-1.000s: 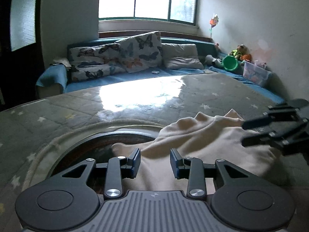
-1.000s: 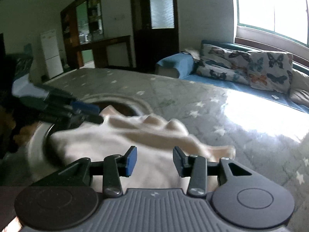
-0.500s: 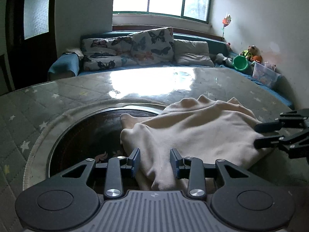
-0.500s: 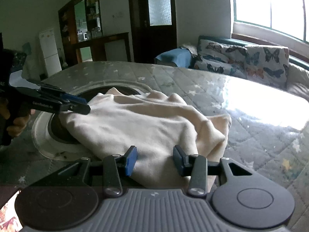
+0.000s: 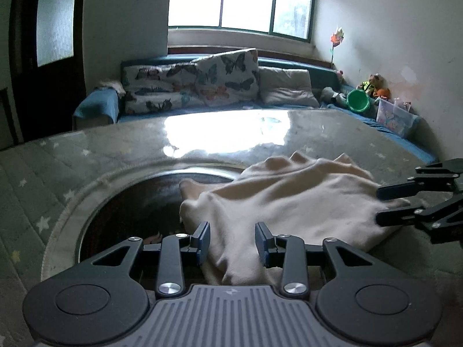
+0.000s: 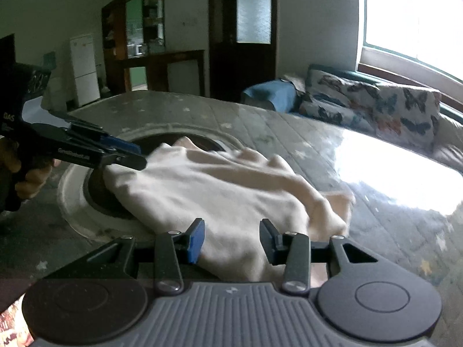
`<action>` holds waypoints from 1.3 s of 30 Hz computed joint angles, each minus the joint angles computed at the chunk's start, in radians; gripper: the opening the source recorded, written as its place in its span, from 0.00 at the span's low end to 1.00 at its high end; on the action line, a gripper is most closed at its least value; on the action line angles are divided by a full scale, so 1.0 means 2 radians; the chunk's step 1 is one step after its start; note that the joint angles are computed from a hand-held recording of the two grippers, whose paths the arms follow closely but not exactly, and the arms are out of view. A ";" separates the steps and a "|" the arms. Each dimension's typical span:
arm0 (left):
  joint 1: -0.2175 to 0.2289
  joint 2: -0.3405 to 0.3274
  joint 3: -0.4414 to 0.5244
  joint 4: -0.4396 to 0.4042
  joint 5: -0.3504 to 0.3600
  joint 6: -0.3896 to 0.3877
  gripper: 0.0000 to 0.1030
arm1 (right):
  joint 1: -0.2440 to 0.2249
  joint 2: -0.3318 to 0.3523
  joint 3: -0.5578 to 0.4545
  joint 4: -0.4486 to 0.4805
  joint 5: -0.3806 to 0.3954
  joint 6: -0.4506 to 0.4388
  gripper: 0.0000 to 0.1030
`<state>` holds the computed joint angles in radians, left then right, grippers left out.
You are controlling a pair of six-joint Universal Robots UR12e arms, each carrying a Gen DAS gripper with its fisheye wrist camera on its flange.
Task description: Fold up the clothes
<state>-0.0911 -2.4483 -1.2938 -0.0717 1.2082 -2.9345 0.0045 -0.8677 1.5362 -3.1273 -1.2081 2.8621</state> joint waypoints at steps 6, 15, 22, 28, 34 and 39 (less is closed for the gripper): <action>-0.005 0.004 -0.013 0.006 -0.015 0.036 0.36 | 0.012 0.010 -0.009 0.013 -0.019 -0.027 0.41; -0.007 0.000 -0.012 0.002 -0.008 0.050 0.38 | 0.005 0.008 -0.010 0.010 -0.013 0.001 0.45; -0.002 0.001 -0.007 0.002 -0.017 0.016 0.43 | -0.004 0.007 -0.009 0.010 0.003 0.026 0.46; -0.001 -0.005 0.012 -0.014 0.007 -0.029 0.45 | -0.012 0.005 -0.008 -0.018 -0.022 0.067 0.55; -0.002 -0.011 0.022 -0.036 0.020 -0.049 0.55 | -0.021 0.012 -0.014 -0.007 -0.036 0.114 0.60; -0.002 -0.014 0.028 -0.048 0.024 -0.054 0.64 | -0.025 0.019 -0.021 0.006 -0.036 0.143 0.61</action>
